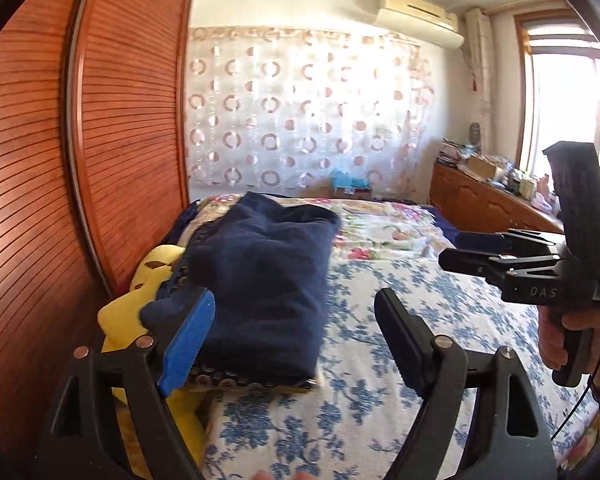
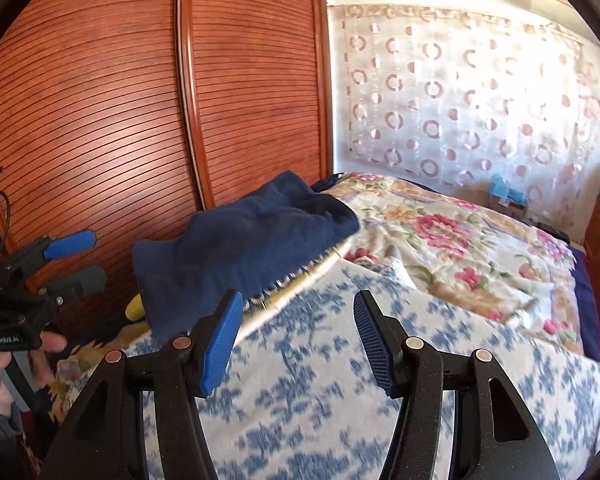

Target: Fold small clothes

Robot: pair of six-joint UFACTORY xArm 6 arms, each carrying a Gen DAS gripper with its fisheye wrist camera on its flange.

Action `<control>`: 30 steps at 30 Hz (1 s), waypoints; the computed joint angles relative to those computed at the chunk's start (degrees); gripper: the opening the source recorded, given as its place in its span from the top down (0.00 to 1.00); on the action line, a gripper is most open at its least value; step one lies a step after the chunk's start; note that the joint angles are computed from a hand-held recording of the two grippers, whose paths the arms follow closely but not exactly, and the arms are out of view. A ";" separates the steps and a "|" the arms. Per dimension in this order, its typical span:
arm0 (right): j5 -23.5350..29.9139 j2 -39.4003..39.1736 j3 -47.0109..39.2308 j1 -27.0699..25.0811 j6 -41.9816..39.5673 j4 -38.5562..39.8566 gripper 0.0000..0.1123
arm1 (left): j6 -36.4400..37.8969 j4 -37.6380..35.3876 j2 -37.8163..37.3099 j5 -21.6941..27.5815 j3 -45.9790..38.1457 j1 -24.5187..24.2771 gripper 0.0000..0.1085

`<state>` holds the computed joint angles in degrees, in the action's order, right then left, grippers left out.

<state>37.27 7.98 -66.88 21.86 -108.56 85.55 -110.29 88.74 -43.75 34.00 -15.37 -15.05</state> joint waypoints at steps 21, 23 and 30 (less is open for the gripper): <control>-4.70 -27.79 26.46 -11.07 -10.02 20.55 0.26 | -3.45 0.10 19.63 6.36 -17.90 -15.77 0.24; -5.28 -30.14 28.41 -12.09 -10.93 22.05 0.26 | -3.18 -0.46 20.62 8.05 -19.20 -17.33 0.24; -9.89 -34.20 31.47 -11.49 -14.11 28.43 0.26 | -2.26 -1.49 22.96 9.84 -22.11 -19.90 0.24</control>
<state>27.38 -26.22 -35.41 10.37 -122.68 113.98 -112.55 87.25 -20.79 43.85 -37.48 -34.95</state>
